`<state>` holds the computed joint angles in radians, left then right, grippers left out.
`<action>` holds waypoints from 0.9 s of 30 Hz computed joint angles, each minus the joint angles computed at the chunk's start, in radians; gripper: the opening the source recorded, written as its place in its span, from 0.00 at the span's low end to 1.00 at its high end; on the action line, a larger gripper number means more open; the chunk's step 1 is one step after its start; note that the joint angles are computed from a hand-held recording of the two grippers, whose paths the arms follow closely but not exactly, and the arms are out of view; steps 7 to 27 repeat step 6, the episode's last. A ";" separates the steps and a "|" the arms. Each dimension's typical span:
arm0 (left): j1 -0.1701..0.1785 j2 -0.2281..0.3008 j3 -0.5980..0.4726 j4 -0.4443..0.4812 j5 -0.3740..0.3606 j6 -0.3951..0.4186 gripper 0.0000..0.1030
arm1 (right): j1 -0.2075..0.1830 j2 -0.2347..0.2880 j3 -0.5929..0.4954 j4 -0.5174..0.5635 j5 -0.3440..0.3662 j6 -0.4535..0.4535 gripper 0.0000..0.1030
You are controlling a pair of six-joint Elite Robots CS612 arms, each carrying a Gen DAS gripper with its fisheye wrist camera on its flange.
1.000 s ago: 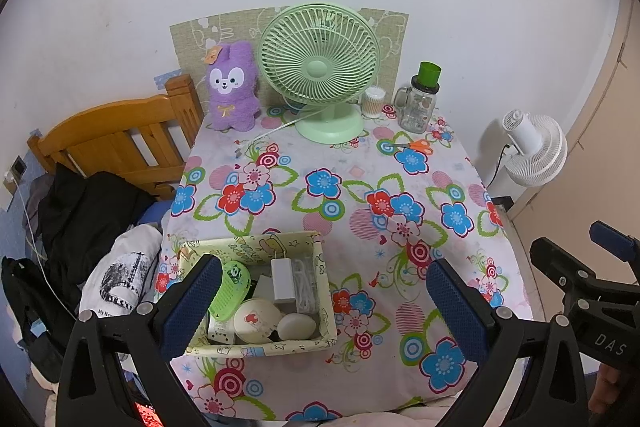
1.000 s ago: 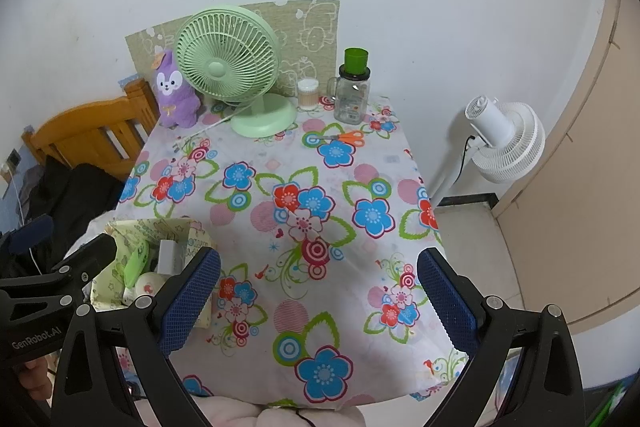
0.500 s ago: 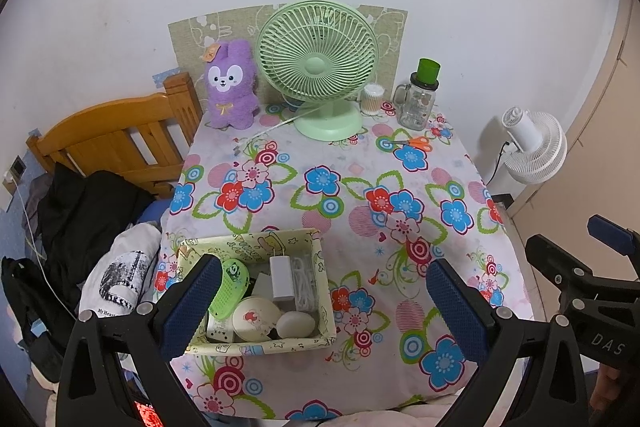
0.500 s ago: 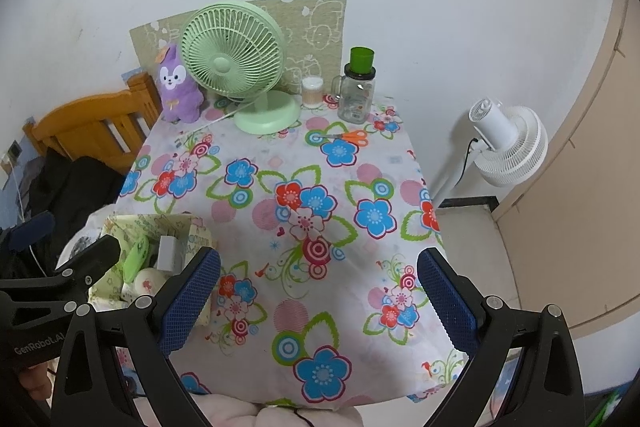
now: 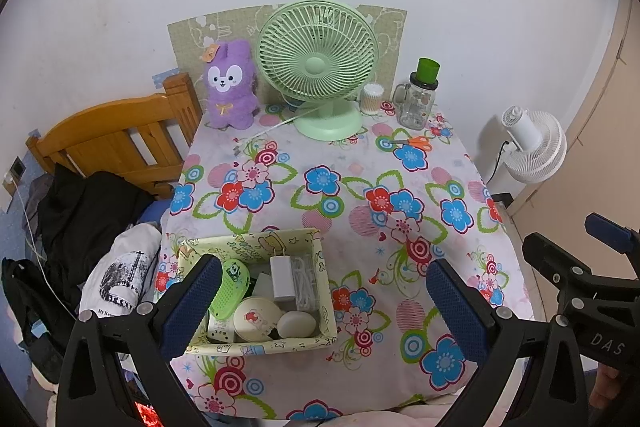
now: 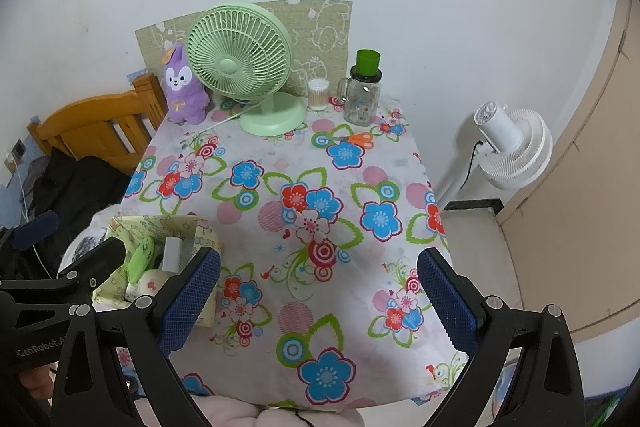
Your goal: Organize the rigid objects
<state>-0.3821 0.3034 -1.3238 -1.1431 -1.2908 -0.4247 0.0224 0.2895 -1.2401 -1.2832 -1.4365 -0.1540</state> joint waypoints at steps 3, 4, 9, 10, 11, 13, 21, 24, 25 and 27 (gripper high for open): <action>0.002 -0.001 0.006 0.001 -0.008 -0.001 1.00 | -0.001 -0.003 0.008 0.000 -0.003 0.000 0.97; 0.002 -0.002 0.009 0.003 -0.010 -0.002 1.00 | -0.001 -0.004 0.011 0.002 -0.003 0.000 0.97; 0.003 -0.004 0.015 0.012 -0.016 -0.007 1.00 | -0.002 -0.005 0.017 0.011 -0.001 -0.001 0.97; 0.003 -0.004 0.015 0.012 -0.016 -0.007 1.00 | -0.002 -0.005 0.017 0.011 -0.001 -0.001 0.97; 0.003 -0.004 0.015 0.012 -0.016 -0.007 1.00 | -0.002 -0.005 0.017 0.011 -0.001 -0.001 0.97; 0.003 -0.004 0.015 0.012 -0.016 -0.007 1.00 | -0.002 -0.005 0.017 0.011 -0.001 -0.001 0.97; 0.003 -0.004 0.015 0.012 -0.016 -0.007 1.00 | -0.002 -0.005 0.017 0.011 -0.001 -0.001 0.97; 0.003 -0.004 0.015 0.012 -0.016 -0.007 1.00 | -0.002 -0.005 0.017 0.011 -0.001 -0.001 0.97; 0.003 -0.004 0.015 0.012 -0.016 -0.007 1.00 | -0.002 -0.005 0.017 0.011 -0.001 -0.001 0.97; 0.003 -0.004 0.015 0.012 -0.016 -0.007 1.00 | -0.002 -0.005 0.017 0.011 -0.001 -0.001 0.97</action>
